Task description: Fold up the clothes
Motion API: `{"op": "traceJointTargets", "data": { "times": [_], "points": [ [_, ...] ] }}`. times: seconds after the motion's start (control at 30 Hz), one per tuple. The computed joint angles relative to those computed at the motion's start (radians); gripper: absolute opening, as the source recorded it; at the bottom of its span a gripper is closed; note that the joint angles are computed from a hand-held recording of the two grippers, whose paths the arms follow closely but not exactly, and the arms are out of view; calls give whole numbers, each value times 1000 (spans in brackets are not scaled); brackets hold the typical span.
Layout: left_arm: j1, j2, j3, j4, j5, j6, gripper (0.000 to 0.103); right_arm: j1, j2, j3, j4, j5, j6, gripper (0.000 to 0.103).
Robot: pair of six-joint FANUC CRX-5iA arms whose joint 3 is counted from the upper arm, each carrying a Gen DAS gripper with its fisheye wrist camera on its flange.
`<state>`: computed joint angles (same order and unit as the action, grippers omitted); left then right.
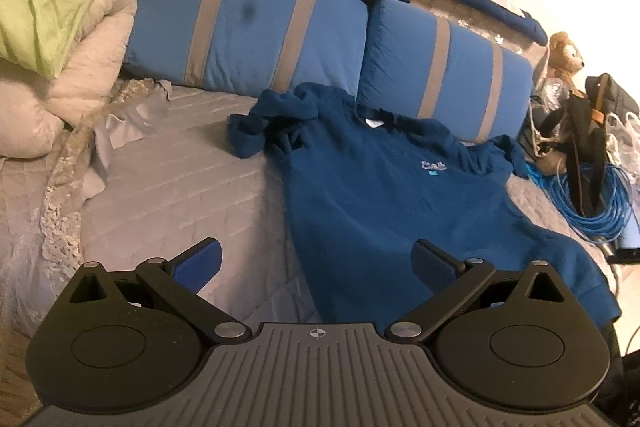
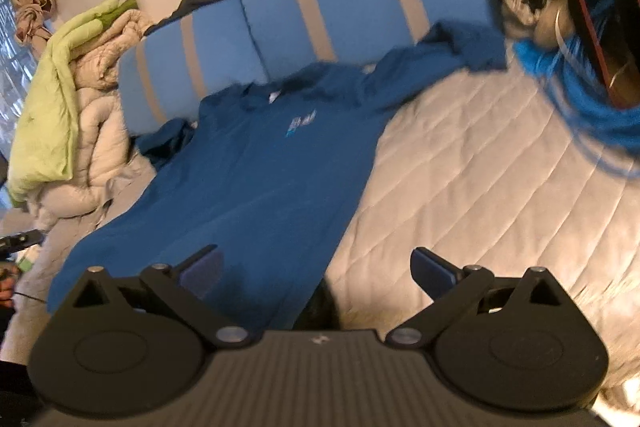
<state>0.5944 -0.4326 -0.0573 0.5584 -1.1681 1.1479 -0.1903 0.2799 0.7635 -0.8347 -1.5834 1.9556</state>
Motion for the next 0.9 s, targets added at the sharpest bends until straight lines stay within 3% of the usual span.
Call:
{"op": "traceJointTargets", "data": {
  "times": [0.17, 0.53, 0.9],
  "points": [
    [-20, 2, 7, -29, 9, 27, 103, -16, 11, -25, -55, -62, -57, 84],
    [-24, -11, -17, -31, 28, 43, 103, -21, 18, -25, -148, -167, -95, 65],
    [-12, -17, -41, -10, 35, 36, 103, -34, -10, -50, -174, -163, -94, 39]
  ]
}}
